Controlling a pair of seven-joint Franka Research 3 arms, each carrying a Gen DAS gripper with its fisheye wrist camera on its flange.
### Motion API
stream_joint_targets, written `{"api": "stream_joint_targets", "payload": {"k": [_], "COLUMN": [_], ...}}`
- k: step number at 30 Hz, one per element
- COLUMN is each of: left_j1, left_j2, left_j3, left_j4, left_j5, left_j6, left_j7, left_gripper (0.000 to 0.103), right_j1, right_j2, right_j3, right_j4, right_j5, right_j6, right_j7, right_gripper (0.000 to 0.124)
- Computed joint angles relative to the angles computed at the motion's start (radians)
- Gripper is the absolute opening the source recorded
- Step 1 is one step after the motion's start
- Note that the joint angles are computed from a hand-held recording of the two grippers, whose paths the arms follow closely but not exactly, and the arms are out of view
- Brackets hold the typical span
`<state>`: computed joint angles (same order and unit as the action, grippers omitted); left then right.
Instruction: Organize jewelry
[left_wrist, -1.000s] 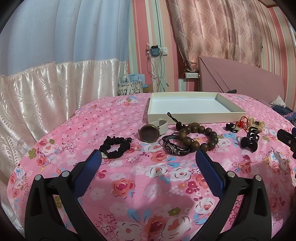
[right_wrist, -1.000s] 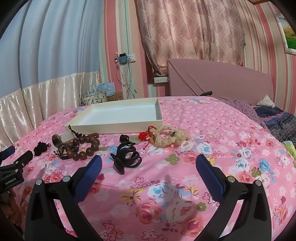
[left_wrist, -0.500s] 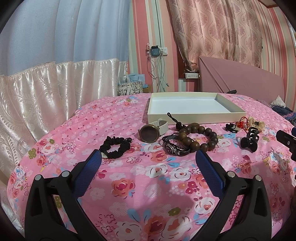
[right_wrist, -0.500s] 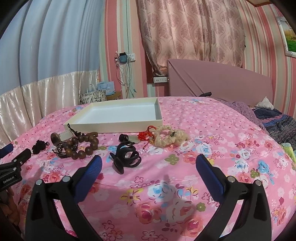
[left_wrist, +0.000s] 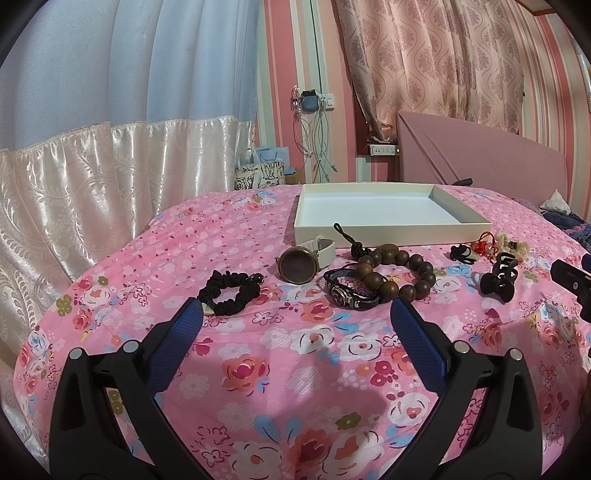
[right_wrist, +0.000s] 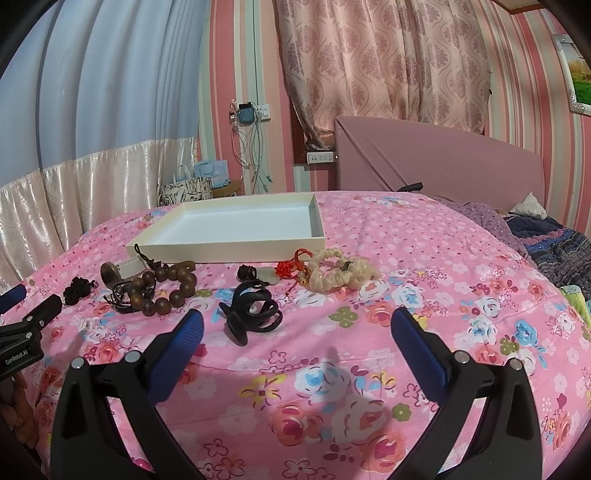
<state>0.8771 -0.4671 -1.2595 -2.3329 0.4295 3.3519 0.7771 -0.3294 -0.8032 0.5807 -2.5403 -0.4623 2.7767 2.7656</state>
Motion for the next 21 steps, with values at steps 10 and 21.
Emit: {"api": "stream_joint_targets", "payload": {"k": [10,21], "left_j1": [0.001,-0.002], "left_j2": [0.000,0.017], "left_j3": [-0.001,-0.001], "left_j4": [0.000,0.006], "left_j5": [-0.001,0.005], "left_j6": [0.000,-0.014], "left_j7": [0.002,0.004], "left_gripper": [0.100,0.100], "right_j1": [0.005,0.029], "right_j2": [0.004,0.019], "right_j3": [-0.004,-0.025], "right_j4": [0.004,0.003], "right_j5": [-0.005,-0.001], "right_j6": [-0.006,-0.014], "right_j7": [0.001,-0.011], "right_gripper": [0.101,0.101]}}
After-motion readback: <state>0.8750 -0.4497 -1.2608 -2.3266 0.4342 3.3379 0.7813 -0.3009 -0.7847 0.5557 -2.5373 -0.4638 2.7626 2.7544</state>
